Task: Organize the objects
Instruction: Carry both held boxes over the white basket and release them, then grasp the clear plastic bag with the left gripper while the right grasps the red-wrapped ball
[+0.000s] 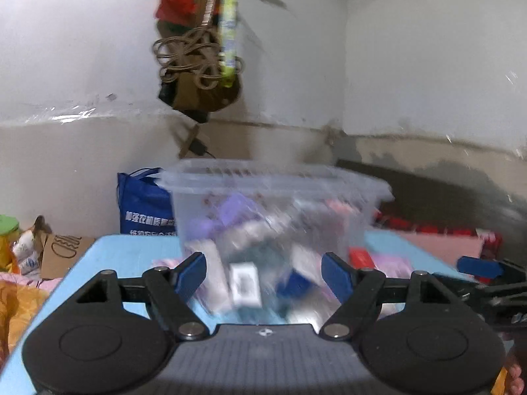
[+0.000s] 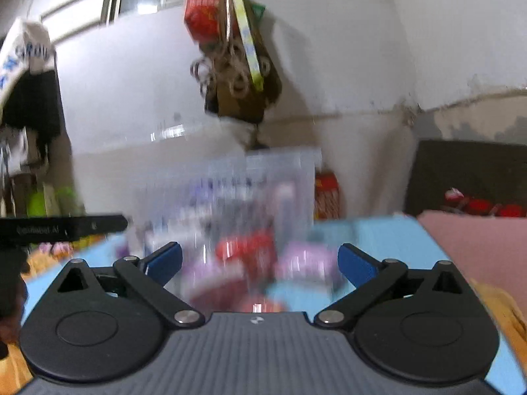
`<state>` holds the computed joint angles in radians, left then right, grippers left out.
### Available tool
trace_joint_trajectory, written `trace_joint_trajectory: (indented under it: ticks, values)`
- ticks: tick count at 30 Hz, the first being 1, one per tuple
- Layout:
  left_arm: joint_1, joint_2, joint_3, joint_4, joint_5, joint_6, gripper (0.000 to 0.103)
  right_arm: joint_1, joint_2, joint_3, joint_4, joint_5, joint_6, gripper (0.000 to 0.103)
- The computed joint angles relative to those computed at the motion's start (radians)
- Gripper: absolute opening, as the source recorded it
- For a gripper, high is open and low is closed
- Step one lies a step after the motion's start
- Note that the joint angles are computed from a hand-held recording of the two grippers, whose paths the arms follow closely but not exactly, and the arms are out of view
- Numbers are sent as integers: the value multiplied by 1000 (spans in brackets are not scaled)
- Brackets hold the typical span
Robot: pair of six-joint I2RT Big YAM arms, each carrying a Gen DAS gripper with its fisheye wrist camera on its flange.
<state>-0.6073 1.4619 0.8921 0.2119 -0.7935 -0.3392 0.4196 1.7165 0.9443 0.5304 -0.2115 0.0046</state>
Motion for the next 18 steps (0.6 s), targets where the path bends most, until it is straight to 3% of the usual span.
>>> trace_joint_trajectory:
  ticks: [2, 3, 4, 8, 10, 14, 15, 16, 18]
  values:
    - [-13, 29, 26, -41, -7, 2, 80, 11, 4, -4, -30, 28, -23, 84]
    - [-10, 37, 34, -61, 24, -14, 80, 13, 8, -3, -40, 27, -24, 71]
    - [-5, 44, 43, -81, 51, -30, 78, 11, 14, 9, -66, 6, -21, 65]
    - [10, 71, 87, -191, 84, -98, 77, 3, 31, 35, -109, -14, 2, 60]
    - [16, 92, 135, -288, 93, -153, 77, -2, 36, 39, -114, -31, 9, 58]
    - [14, 117, 184, -359, 95, -151, 75, -4, 49, 32, -100, -34, 19, 56]
    - [13, 123, 194, -379, 98, -153, 70, -5, 51, 29, -91, -40, 25, 48]
    - [11, 124, 192, -381, 92, -149, 51, -6, 54, 28, -88, -44, 30, 49]
    - [8, 115, 176, -369, 79, -153, 47, -8, 49, 12, -63, -44, 45, 49]
